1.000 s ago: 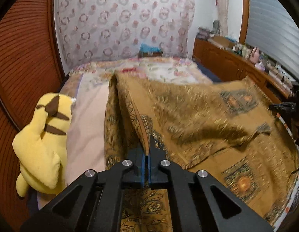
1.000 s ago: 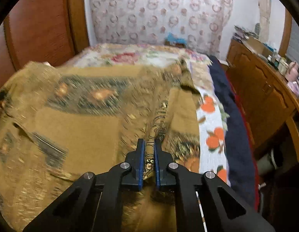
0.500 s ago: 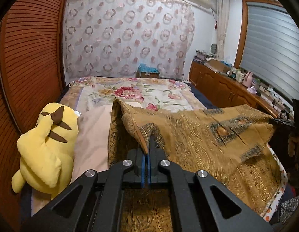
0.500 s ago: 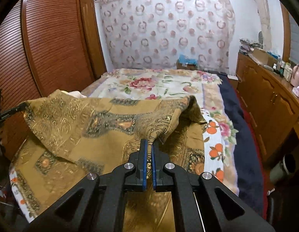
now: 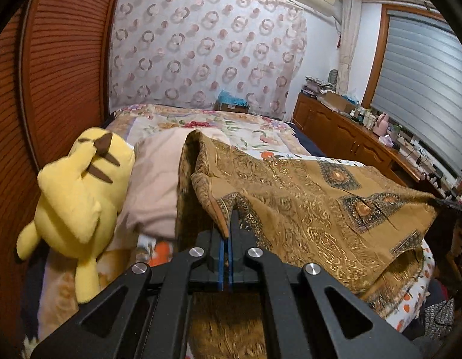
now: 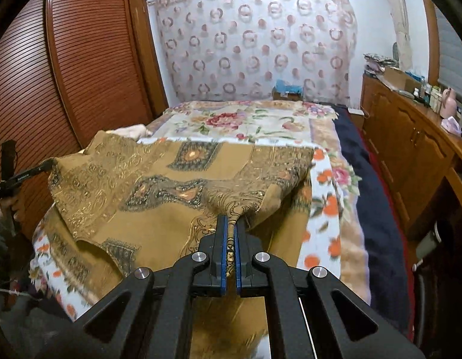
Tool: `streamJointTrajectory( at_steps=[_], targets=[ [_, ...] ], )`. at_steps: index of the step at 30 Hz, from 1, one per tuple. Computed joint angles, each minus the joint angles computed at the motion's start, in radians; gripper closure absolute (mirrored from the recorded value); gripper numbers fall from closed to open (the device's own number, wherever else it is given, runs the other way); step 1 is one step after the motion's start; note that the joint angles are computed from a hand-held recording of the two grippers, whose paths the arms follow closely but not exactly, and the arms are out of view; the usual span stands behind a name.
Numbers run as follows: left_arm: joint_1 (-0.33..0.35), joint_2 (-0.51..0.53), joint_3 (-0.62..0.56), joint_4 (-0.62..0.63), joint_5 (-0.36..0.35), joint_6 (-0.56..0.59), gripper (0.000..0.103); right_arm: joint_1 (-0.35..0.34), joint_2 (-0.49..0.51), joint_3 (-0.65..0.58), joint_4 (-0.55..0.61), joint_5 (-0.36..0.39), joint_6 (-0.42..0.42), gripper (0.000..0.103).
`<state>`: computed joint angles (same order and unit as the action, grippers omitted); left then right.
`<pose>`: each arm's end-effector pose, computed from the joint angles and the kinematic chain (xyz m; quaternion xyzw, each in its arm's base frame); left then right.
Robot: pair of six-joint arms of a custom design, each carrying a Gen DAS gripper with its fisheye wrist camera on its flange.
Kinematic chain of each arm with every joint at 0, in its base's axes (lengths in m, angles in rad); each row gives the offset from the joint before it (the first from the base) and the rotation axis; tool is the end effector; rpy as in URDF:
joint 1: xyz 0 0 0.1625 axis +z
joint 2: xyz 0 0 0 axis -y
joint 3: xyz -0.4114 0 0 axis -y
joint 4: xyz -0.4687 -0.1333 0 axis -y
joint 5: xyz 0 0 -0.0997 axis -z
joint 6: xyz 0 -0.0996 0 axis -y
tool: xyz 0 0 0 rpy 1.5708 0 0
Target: Fold small clothes
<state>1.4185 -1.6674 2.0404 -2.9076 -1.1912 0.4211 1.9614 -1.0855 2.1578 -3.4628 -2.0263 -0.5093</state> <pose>0.0879 -0.5493 0.4303 0.1622 0.8594 -0.4286 0.2267 0.2919 -0.4740 0.1266 0.3076 -0.8437 0.3752 0.2297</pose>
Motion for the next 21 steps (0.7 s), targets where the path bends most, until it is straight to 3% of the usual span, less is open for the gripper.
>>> streamJointTrajectory(
  at_steps=[7, 15, 21],
  targets=[
    [0.054, -0.051, 0.056, 0.03, -0.062, -0.082, 0.101, 0.017, -0.043, 0.058, 0.029, -0.031, 0.057, 0.099],
    [0.084, -0.014, 0.034, 0.032, -0.045, -0.1, 0.101, 0.004, 0.007, 0.028, 0.066, -0.108, 0.091, 0.099],
    [0.074, -0.059, 0.037, 0.016, -0.089, -0.096, 0.101, 0.011, -0.029, 0.03, 0.058, -0.036, 0.122, 0.099]
  ],
)
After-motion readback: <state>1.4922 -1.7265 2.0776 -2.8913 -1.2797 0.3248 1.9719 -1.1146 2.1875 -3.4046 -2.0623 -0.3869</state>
